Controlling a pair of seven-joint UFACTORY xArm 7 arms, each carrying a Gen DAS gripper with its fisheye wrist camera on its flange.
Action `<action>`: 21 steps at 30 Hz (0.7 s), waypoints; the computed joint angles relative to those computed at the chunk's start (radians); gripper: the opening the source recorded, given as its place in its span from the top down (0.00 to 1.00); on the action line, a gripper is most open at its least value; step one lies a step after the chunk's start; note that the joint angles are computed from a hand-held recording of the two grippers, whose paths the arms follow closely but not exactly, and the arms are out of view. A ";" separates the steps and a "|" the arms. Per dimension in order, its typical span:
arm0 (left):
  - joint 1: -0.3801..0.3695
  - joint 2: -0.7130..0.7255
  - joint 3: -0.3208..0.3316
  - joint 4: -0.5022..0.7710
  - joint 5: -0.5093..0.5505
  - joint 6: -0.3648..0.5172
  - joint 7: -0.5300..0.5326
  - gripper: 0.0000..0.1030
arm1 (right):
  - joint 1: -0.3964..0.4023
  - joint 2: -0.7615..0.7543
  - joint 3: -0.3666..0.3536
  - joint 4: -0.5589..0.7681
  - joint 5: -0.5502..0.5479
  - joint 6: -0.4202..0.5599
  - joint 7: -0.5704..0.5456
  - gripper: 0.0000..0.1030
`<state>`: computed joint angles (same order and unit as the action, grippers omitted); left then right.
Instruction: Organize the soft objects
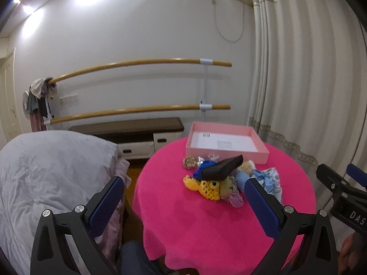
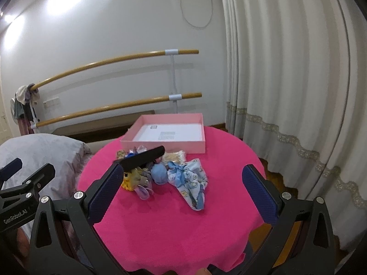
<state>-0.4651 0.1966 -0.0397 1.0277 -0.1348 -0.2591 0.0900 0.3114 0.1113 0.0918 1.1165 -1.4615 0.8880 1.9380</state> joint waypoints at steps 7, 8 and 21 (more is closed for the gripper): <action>-0.089 0.161 0.097 0.192 0.019 0.124 -0.038 0.00 | -0.051 0.056 -0.045 0.016 0.041 -0.088 -0.037 0.00; -0.094 0.186 0.105 0.223 0.031 0.142 -0.051 0.00 | -0.061 0.070 -0.054 0.023 0.051 -0.109 -0.047 0.00; -0.038 0.604 0.062 0.793 0.176 0.432 -0.184 0.00 | -0.105 0.267 -0.156 0.151 0.168 -0.293 -0.171 0.00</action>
<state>-0.5028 0.8006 0.0227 1.8212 0.0409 0.1724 -0.0938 0.2065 0.3785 -0.0640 1.2671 -1.2932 0.5950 1.7669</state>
